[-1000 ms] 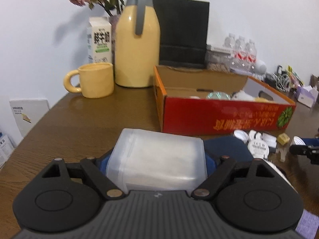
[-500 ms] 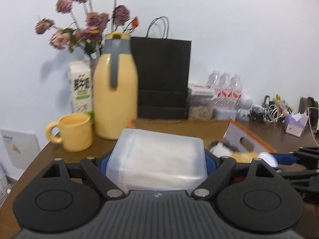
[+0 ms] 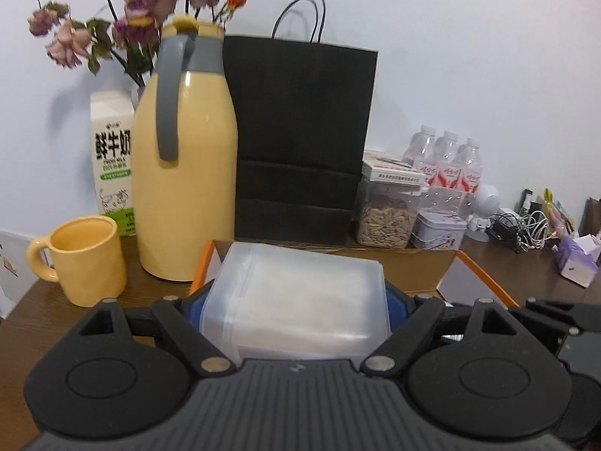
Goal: Organize objects
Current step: 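Lower the cap and plastic box into the cardboard box and open both grippers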
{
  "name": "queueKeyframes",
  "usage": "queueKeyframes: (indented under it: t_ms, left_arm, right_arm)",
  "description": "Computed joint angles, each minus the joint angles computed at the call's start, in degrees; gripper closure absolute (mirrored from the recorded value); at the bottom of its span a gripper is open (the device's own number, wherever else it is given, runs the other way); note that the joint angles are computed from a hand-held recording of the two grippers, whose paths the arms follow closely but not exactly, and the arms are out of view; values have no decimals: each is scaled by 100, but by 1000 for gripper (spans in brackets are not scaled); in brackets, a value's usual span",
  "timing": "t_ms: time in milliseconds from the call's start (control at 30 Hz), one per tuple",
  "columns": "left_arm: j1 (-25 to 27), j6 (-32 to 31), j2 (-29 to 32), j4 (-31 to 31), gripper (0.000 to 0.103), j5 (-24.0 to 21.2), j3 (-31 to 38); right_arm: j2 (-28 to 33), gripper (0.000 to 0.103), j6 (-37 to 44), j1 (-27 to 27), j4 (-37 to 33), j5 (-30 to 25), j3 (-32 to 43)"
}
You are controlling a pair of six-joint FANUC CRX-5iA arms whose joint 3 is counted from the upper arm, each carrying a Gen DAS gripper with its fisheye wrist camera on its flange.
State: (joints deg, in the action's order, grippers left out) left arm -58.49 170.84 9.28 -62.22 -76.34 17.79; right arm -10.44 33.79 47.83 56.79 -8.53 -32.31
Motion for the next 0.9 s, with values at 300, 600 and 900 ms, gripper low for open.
queueKeyframes:
  t_ms: [300, 600, 900]
  left_arm:
    - [322, -309, 27, 356, 16, 341, -125]
    - [175, -92, 51, 128, 0, 193, -93]
    - [154, -81, 69, 102, 0, 140, -48]
  right_arm:
    - [290, 64, 635, 26, -731, -195, 241]
    - [227, 0, 308, -12, -531, -326, 172]
    - [234, 0, 245, -5, -529, -409, 195]
